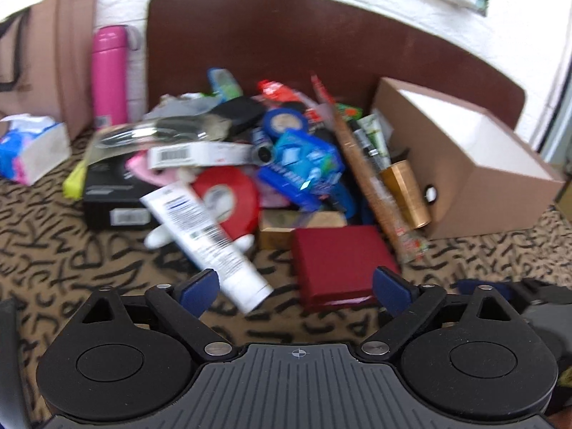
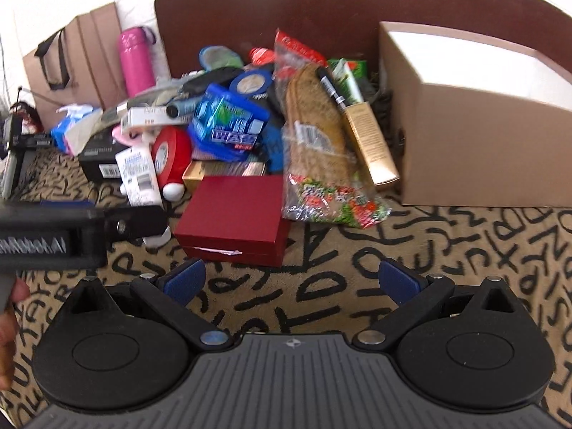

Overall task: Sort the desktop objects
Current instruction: 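Reach the left gripper toward the red jewelry box in the pile, then close the left gripper on the red box and lift it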

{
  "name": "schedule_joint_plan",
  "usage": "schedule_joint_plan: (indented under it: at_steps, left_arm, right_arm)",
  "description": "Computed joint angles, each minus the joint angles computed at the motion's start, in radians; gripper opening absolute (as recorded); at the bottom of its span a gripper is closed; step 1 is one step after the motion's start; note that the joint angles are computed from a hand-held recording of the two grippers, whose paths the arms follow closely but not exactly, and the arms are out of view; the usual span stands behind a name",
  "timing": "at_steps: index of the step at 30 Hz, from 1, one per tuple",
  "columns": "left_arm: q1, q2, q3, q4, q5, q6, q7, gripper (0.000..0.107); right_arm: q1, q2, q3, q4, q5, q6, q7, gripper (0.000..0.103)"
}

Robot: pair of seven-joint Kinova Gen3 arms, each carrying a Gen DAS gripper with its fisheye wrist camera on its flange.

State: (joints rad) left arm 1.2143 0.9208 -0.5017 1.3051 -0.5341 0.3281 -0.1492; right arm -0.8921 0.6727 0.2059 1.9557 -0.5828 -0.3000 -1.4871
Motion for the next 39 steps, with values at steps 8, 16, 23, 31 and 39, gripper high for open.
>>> schedule_joint_plan:
  at_steps: [8, 16, 23, 31, 39]
  left_arm:
    - [-0.188, 0.031, 0.22, -0.124, 0.055, 0.027, -0.215, 0.072]
    - [-0.268, 0.053, 0.28, -0.141, 0.168, -0.046, -0.333, 0.07]
    - [-0.349, 0.05, 0.365, -0.125, 0.271, -0.11, -0.445, 0.073]
    - [-0.353, 0.061, 0.361, -0.133, 0.37, -0.129, -0.534, 0.068]
    - [-0.267, 0.027, 0.274, -0.085, 0.407, -0.106, -0.519, 0.058]
  right_arm:
    - [0.135, 0.037, -0.126, -0.03, 0.171, -0.03, 0.005, 0.075]
    - [0.253, 0.066, -0.244, -0.022, 0.368, -0.12, 0.003, 0.062]
    - [0.267, 0.083, -0.259, -0.024, 0.405, -0.15, 0.033, 0.065]
    - [0.333, 0.084, -0.311, -0.02, 0.474, -0.149, -0.021, 0.065]
    - [0.306, 0.036, -0.298, 0.023, 0.441, -0.112, -0.038, 0.054]
